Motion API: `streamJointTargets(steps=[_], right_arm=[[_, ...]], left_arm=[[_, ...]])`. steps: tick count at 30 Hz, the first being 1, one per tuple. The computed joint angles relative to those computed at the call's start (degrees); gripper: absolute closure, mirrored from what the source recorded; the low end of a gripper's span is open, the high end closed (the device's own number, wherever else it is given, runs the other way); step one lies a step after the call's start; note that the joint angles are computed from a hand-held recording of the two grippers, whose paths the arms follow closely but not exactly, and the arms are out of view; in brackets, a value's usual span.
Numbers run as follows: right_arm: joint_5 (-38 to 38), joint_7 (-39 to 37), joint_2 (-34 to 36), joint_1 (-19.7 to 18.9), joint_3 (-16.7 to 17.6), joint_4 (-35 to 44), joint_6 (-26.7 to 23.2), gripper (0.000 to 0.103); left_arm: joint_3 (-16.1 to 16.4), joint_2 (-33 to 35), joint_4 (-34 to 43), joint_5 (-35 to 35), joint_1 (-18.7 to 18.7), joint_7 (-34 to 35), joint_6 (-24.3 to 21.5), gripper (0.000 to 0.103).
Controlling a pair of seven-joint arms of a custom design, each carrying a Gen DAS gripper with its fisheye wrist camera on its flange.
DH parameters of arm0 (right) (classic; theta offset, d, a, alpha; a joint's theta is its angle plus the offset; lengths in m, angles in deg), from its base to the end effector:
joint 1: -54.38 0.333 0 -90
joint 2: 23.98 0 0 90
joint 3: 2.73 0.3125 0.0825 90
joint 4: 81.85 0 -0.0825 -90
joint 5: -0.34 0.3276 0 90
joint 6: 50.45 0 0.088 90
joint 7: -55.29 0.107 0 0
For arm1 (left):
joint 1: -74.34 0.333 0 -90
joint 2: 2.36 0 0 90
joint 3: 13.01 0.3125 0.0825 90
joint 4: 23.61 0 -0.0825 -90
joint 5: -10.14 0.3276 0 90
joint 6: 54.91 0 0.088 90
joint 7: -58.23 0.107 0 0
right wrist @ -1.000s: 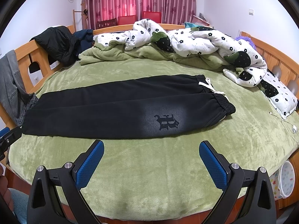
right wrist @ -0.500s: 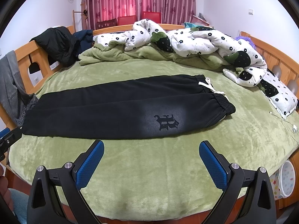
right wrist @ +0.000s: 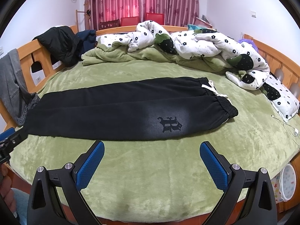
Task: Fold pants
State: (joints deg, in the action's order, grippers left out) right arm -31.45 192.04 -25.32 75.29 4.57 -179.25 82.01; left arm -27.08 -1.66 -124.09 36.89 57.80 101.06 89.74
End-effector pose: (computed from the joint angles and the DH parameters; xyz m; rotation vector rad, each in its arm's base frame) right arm 0.4841 0.2491 0.6637 -1.6890 1.8251 -0.7787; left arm 0.4809 -0.2886 0.6440 -1.7874 1.7627 -0.9299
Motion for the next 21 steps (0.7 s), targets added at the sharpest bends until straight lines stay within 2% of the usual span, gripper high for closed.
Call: streamJointTargets(steps=[8,11,13,15,18,21], right_arm=[[2.48,-0.88,2.66,0.17,-0.72,1.54,4.01,0.003],[5.08,-1.49,4.85,0.01,-1.46,3.09,6.06,0.003],[4.14,-0.77,6.53,0.13,-2.24,4.9,6.32,0.003],[0.14,-0.08,8.91,0.86,-3.28,8.63,3.86,0.003],[-3.71,-3.37,12.22,1.29,-5.08,13.61,1.6,0.003],[-5.11,-4.87,13.52,0.74,-6.91,14.21,2.61,0.003]], left_arm=[[0.85,2.77,0.79,-8.71,0.86,4.72,4.74,0.002],[0.75,4.89,1.75,-18.32,2.21,11.43,7.81,0.002],[0.84,6.67,3.52,-23.11,2.96,14.88,7.55,0.003],[2.17,8.49,5.81,-21.38,2.76,14.37,6.11,0.005],[4.83,10.37,8.35,-14.13,2.25,11.62,3.26,0.005],[5.19,11.2,8.58,-15.49,4.13,13.16,2.03,0.005]])
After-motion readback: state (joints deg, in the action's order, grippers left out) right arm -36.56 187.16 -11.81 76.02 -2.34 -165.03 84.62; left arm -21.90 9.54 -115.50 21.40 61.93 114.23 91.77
